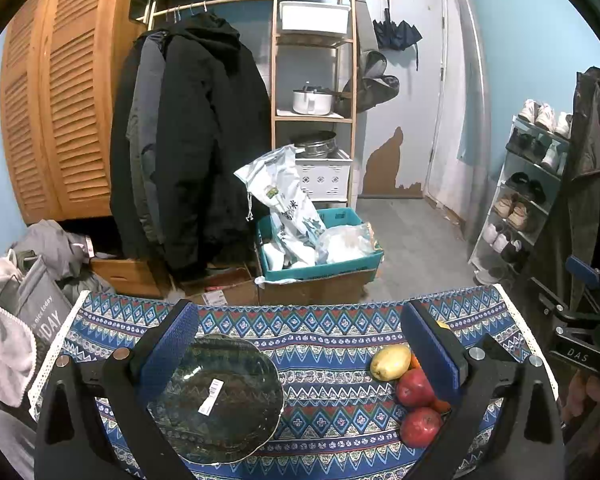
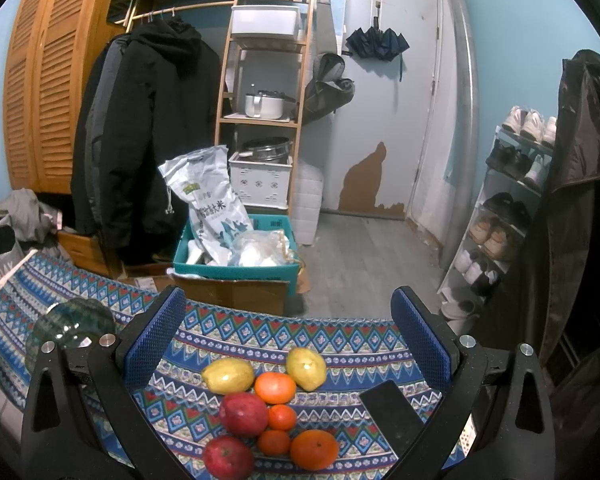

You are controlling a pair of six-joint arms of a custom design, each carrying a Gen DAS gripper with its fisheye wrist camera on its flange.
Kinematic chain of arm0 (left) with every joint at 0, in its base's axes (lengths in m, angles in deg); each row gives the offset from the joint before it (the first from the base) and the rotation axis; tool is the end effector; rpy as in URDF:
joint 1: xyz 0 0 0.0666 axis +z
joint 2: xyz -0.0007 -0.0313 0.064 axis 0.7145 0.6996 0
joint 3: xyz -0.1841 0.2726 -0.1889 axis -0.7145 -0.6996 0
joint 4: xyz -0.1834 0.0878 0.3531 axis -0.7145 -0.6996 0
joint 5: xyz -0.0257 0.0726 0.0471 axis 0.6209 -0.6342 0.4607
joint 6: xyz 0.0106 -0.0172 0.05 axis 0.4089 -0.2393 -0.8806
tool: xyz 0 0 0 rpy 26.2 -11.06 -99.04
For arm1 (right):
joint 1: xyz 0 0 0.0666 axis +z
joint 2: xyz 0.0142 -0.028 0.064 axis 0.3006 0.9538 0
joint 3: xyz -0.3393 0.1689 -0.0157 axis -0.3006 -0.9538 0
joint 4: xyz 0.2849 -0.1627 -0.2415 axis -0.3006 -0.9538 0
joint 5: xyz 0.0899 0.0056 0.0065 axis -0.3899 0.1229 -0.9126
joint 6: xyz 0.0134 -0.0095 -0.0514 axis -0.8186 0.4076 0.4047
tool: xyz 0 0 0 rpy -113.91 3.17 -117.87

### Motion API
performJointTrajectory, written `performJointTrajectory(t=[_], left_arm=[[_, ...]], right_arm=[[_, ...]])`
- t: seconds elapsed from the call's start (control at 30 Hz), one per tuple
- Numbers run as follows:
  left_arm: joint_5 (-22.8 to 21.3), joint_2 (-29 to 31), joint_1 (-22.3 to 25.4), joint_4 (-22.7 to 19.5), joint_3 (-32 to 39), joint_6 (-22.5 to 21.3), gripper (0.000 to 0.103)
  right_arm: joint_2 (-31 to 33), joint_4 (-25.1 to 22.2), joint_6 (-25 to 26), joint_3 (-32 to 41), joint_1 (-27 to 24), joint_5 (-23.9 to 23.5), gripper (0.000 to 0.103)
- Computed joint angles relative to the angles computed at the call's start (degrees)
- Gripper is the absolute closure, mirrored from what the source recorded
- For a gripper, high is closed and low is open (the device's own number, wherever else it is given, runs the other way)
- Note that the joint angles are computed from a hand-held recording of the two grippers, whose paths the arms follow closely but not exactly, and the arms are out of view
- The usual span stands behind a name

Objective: Organize fruits

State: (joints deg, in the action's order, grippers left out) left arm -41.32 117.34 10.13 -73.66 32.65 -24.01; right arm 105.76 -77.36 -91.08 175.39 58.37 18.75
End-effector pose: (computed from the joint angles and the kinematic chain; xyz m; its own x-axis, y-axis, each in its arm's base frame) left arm 0.3490 -0.2247 0.6598 -0.5328 -0.1067 -0.8395 -0.1369 0.9898 -0.0388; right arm 0.4164 0.3384 0.6556 -0.4367 -0.2098 -0.8748 -0.2323 0.9657 -0.1156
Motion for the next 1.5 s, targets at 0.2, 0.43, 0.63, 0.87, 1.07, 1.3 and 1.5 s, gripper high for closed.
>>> performJointTrajectory(t=[0.2, 0.43, 0.63, 0.87, 1.07, 1.3, 1.5], left_arm=[[-0.05, -0.04, -0.08, 0.01, -0.1, 0.07, 0.001], [-0.15, -0.17, -0.2, 0.13, -0.32, 0.11, 0.001], [-0.09, -0.21, -0.22, 0.06, -0.35, 0.21, 0.001], [-0.09, -0.24, -0.27, 0.09, -0.43, 0.22, 0.001], [-0.16, -0.23, -0.3, 0.12, -0.45, 0.22, 0.001], [-0.12, -0.24, -0.27, 0.12, -0.44, 0.2, 0.001], [-0.1, -0.22, -0.33, 0.03, -0.39, 0.27, 0.001]], right_arm=[[-0.13, 0.18, 0.0, -0.27, 0.1, 0.06, 0.003], [-0.22, 0.3, 0.02, -0.45, 0.1, 0.04, 0.003], [-0.06, 0.19, 0.04, -0.21, 0.17, 0.14, 0.003], [-0.32, 0.46, 0.09, -0.66, 0.12, 0.07, 0.003], [-0.35, 0.47, 0.1, -0.73, 0.12, 0.11, 0.003], [-0.42, 0.5, 0.11, -0.84, 0.08, 0.09, 0.003], [-0.46, 0.54, 0.12, -0.88, 0.06, 0.04, 0.003]])
